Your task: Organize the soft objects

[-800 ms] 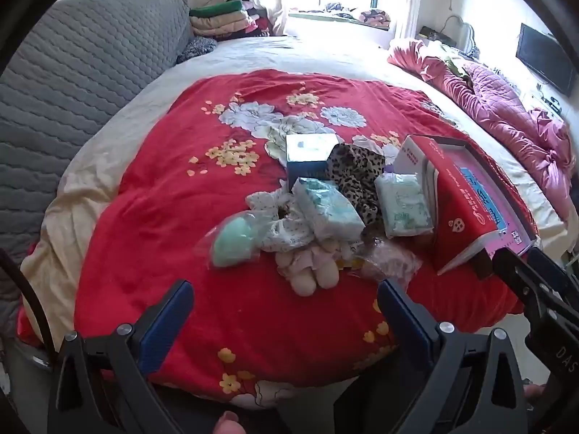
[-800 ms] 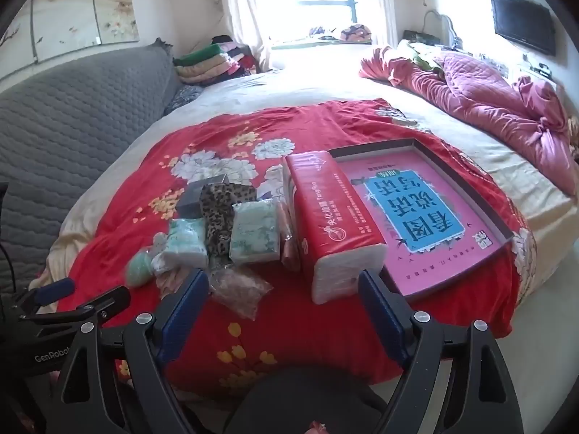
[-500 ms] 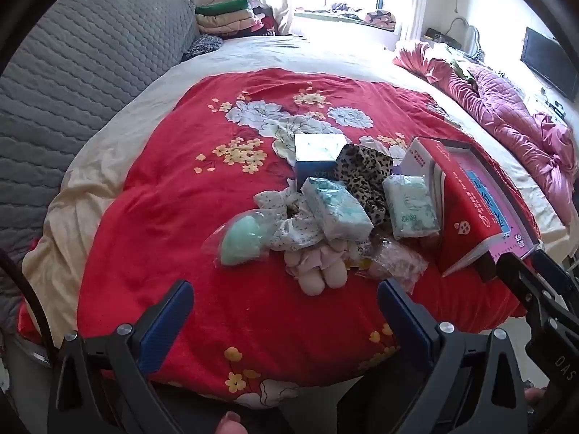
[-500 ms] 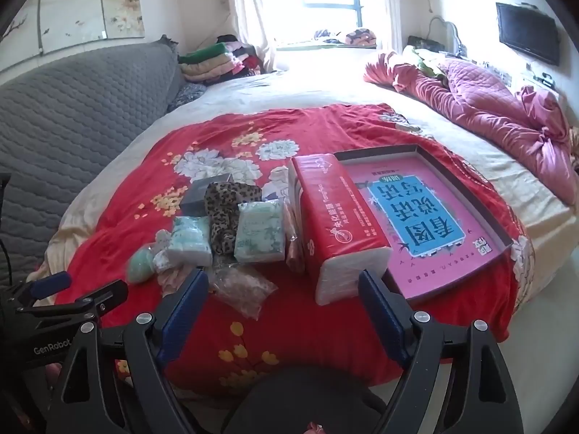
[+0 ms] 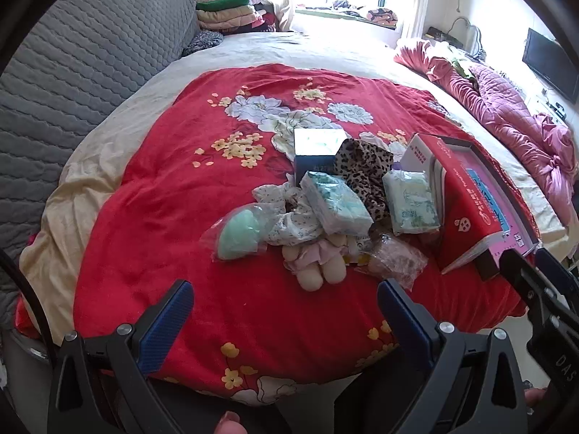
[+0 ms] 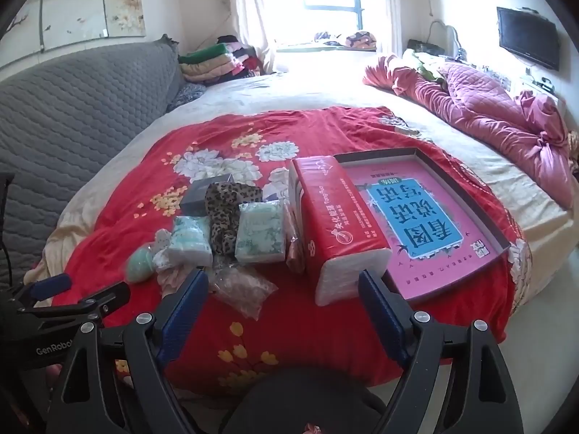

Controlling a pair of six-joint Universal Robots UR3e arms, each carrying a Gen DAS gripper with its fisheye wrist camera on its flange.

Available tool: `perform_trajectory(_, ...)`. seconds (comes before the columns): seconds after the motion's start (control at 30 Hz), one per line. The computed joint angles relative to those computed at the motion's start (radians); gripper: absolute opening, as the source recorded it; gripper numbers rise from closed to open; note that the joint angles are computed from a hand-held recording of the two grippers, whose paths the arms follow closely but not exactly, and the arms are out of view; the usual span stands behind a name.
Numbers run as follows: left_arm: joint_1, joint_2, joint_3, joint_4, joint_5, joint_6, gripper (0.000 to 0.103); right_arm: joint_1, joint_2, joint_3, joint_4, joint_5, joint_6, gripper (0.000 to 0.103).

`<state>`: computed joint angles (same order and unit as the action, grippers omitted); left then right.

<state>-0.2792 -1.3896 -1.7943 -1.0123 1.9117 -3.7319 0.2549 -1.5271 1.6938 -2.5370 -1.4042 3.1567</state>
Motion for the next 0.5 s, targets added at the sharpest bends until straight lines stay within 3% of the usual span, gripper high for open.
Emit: perform_trajectory(0.5, -0.017, -0.015, 0.010, 0.008, 0.014, 0.009, 0.102, 0.004, -0.003, 0.001, 0.015, -0.026, 0.009, 0.085)
